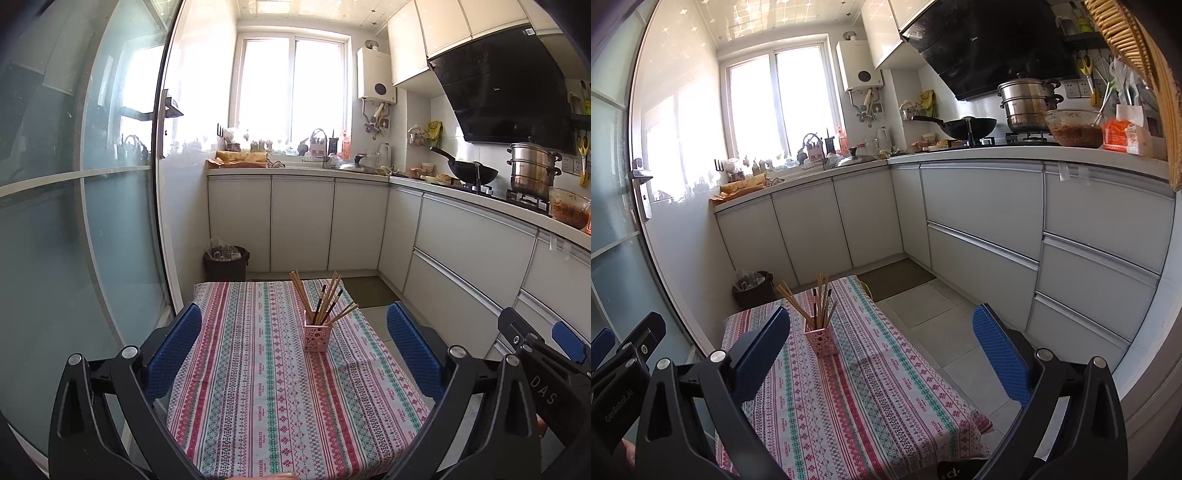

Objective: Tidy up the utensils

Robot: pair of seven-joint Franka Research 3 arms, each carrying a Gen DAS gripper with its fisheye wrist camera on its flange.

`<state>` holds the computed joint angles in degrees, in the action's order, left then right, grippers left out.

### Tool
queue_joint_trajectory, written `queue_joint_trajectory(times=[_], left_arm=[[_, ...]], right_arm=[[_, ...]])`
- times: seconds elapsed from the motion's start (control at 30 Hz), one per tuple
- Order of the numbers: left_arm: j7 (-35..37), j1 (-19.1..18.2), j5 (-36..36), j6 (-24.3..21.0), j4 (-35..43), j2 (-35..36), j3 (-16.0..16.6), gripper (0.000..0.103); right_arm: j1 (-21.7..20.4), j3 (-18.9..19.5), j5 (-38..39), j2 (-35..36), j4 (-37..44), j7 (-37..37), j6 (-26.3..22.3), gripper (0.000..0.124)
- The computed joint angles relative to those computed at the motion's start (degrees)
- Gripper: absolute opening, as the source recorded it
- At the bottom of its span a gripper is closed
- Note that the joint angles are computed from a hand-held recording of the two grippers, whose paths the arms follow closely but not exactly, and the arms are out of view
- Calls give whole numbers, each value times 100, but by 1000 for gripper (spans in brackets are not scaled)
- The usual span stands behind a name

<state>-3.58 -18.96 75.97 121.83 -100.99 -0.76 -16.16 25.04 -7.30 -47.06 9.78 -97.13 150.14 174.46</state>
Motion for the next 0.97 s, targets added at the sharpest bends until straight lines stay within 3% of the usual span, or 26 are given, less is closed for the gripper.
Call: queue_joint_trajectory(times=[0.47, 0.5, 0.57, 0.63, 0.7, 0.73, 0.8, 0.9, 0.97], left_arm=[[1, -77, 145, -188, 37, 46, 5, 95], [-41, -76, 191, -172, 21, 39, 3, 91], [-41, -58, 167, -90, -5, 26, 16, 69], [-105, -31, 191, 28, -41, 10, 26, 65], [-174, -14, 149, -17, -36, 4, 24, 51], [-270, 8, 133, 72, -74, -32, 40, 52], [-237, 15, 106, -40, -47, -24, 12, 84], [-219, -1, 173, -108, -51, -21, -12, 97], [-162, -15, 180, -110, -25, 9, -23, 96]], right_arm=[[-24, 35, 120, -33, -50, -129, 44, 97], [-14, 27, 116, -37, -51, -116, 39, 97], [-1, 19, 93, -53, -70, -85, 42, 97], [-15, 34, 119, -58, -72, -118, 36, 97], [-10, 24, 92, -50, -55, -87, 34, 97], [-27, 44, 136, -44, -49, -131, 31, 97], [2, 6, 74, -45, -47, -47, 41, 97], [-10, 15, 94, -53, -71, -64, 67, 97], [-30, 43, 152, -53, -75, -135, 68, 97]])
